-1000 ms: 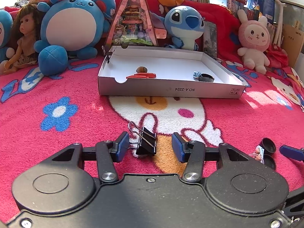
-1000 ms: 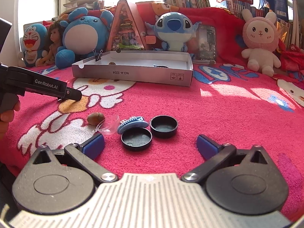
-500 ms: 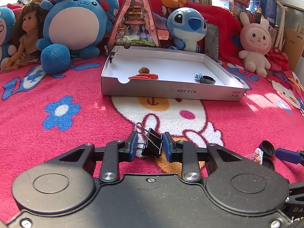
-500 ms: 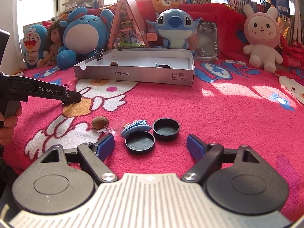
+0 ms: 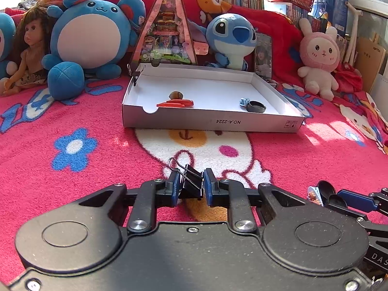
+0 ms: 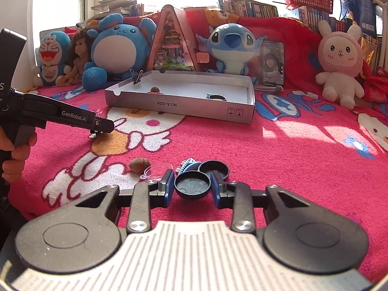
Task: Organize rigid objects
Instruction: 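Close the left gripper on the black binder clip while the right gripper grasps a black cap, then carry the binder clip into the box with the left gripper while the right carries the black cap in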
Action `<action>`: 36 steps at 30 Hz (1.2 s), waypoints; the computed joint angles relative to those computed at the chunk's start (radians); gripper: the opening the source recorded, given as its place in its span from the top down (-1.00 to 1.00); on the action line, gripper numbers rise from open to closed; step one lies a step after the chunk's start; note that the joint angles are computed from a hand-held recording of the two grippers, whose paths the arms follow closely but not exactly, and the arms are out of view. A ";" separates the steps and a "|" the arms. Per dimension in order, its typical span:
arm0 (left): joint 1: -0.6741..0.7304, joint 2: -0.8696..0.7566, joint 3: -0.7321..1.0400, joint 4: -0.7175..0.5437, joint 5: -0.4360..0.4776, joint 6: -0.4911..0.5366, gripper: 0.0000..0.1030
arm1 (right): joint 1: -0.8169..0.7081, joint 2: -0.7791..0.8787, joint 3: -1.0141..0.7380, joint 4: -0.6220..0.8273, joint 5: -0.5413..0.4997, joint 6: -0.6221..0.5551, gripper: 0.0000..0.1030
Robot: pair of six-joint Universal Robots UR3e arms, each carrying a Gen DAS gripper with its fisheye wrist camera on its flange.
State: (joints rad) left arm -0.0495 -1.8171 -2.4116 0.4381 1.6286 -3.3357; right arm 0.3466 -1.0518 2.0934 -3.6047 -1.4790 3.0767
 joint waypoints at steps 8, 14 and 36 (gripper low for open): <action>0.025 0.038 0.053 -0.068 -0.018 0.007 0.62 | -0.028 0.010 -0.099 0.052 0.003 0.026 0.29; 0.031 0.026 0.157 -0.131 0.004 0.019 0.62 | -0.058 0.043 -0.256 0.181 0.025 0.078 0.29; 0.031 -0.294 0.730 -0.383 0.094 0.049 0.62 | -0.050 0.479 -1.221 0.773 -0.008 0.161 0.29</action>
